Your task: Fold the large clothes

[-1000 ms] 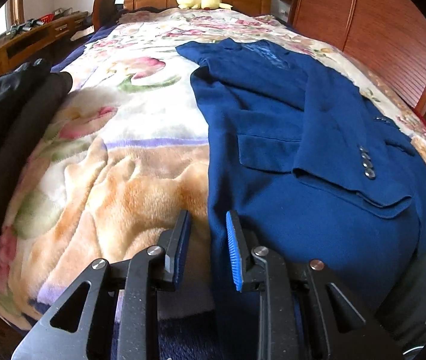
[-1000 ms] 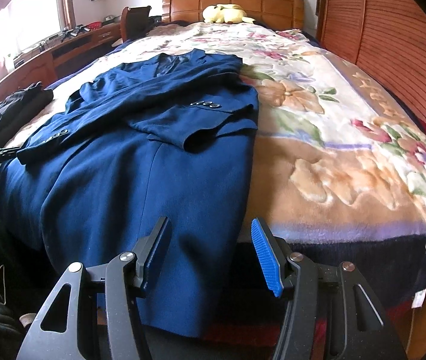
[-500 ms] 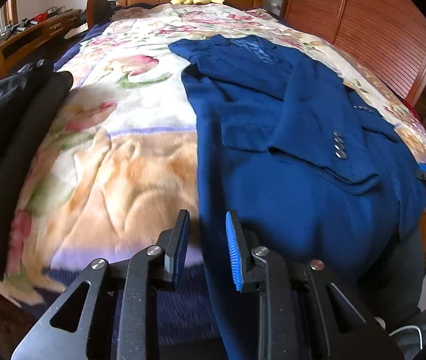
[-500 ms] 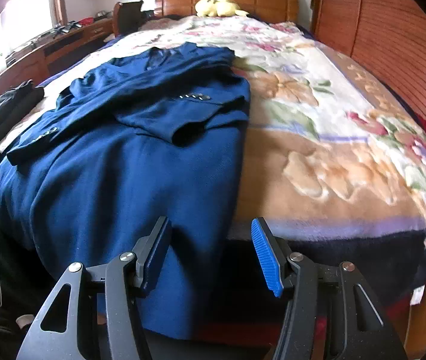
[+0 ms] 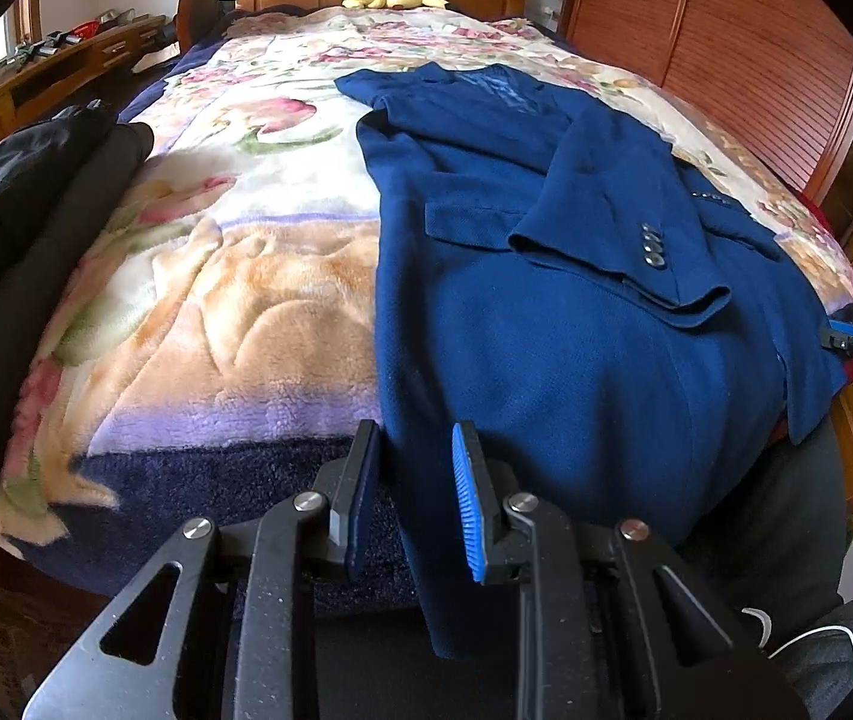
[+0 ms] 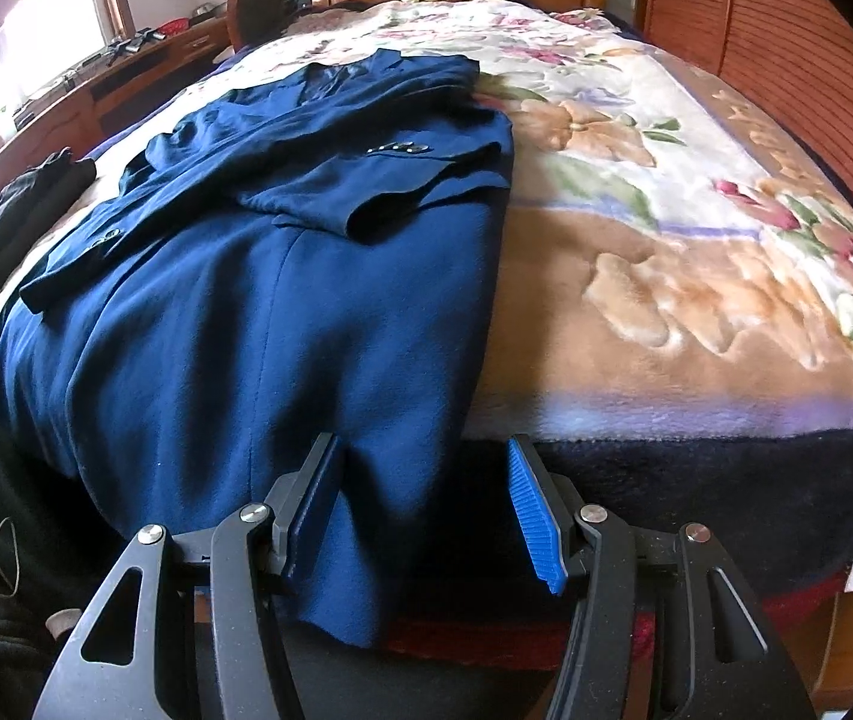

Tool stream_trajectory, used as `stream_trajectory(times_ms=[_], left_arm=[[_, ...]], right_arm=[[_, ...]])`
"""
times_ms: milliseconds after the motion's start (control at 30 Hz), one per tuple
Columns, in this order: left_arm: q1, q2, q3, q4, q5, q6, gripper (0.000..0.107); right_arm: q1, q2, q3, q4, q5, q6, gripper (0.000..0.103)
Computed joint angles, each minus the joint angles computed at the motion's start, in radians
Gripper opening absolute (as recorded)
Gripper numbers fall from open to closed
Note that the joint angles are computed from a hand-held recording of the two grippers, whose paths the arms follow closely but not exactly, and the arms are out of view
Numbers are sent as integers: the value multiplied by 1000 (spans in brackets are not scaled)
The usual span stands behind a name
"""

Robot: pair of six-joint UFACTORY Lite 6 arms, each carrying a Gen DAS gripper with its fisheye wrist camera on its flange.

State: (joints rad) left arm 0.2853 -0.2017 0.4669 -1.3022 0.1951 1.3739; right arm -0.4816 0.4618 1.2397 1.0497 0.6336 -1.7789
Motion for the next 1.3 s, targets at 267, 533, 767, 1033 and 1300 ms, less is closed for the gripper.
stream_trajectory(times_ms=[267,533,767,1033,1300], left_arm=[[14,22,-3,-101,13,106,25],[31,24,-1,-9,47,43,25],[45,-18,-45,-107,86,156,9],[52,-283,-18,215,169,-218,5],[-38,-363,136,456,175,-481,4]], right_arm=[[5,-2,-30,25,25,-43,57],[-7,25,-6,-15,48,-14,50],[-3,33,3,-59,75,39,16],[-49,-141,-117,135,155,-148,9],[-21,-368,-166,196,201,-143,8]])
